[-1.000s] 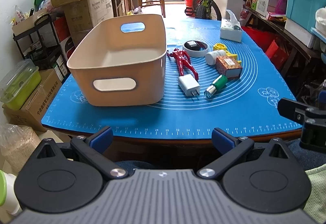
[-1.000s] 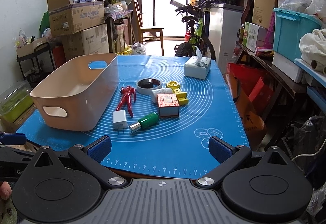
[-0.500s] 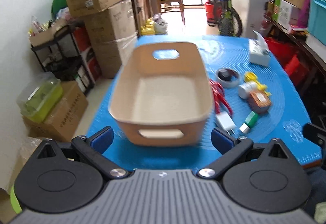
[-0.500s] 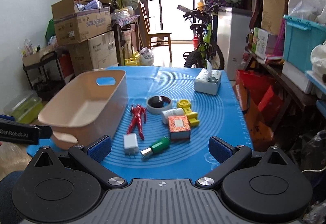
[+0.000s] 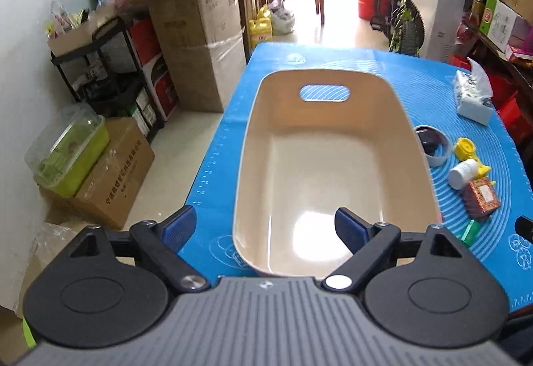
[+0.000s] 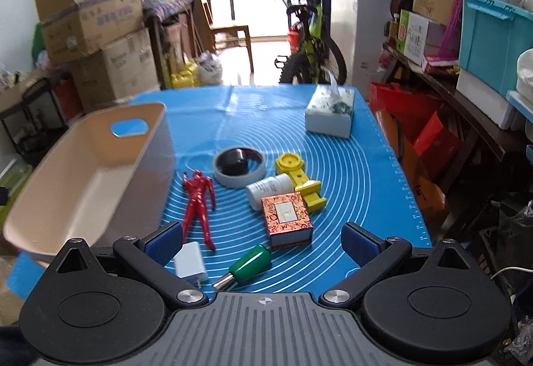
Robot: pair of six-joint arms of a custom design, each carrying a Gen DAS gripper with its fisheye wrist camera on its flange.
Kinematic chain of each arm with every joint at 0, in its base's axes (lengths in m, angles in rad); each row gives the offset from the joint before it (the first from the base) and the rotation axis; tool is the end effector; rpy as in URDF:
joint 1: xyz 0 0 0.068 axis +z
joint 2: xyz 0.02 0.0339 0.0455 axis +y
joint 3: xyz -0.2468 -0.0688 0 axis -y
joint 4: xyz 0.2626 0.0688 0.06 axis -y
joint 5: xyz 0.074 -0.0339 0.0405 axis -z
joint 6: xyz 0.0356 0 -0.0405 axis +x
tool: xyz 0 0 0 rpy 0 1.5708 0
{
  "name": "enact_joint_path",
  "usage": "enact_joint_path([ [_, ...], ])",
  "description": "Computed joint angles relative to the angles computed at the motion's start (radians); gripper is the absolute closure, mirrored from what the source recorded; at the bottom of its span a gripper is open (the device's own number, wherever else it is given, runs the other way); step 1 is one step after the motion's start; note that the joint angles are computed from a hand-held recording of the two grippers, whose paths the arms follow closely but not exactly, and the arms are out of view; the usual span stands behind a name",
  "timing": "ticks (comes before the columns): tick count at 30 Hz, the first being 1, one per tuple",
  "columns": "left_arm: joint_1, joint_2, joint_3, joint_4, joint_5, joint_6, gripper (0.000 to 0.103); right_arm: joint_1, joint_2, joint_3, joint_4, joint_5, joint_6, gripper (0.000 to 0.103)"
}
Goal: Organize rigid objects
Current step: 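Grip the beige bin rim with the left tool while the right tool grasps the green screwdriver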
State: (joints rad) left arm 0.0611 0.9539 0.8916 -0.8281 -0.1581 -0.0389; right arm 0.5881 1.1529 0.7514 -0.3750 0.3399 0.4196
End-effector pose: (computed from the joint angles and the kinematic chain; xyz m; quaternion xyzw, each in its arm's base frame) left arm 0.2110 0.0185 0.2735 -0.0733 0.9373 0.0781 0.3318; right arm 0.2243 0.1353 0.2163 -0.0113 0.9112 0.0475 0.4091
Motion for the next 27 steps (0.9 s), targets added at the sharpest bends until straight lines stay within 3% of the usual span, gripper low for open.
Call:
enact_joint_path([
  [7,0.129,0.187,0.059,0.057,0.092,0.066,0.016,-0.028,0.266,0.102,0.083,-0.005,-0.002,0.008],
  [13,0.169,0.293,0.076,0.076,0.091,0.073,0.028,-0.052,0.403,0.17,0.063,-0.09,0.027,0.016],
  [16,0.179,0.32,0.065,0.08,0.103,0.068,0.032,-0.051,0.439,0.182,0.067,-0.079,0.035,0.019],
  [27,0.216,0.398,0.083,0.094,0.137,0.05,0.073,-0.052,0.58,0.269,0.012,-0.104,0.056,0.035],
])
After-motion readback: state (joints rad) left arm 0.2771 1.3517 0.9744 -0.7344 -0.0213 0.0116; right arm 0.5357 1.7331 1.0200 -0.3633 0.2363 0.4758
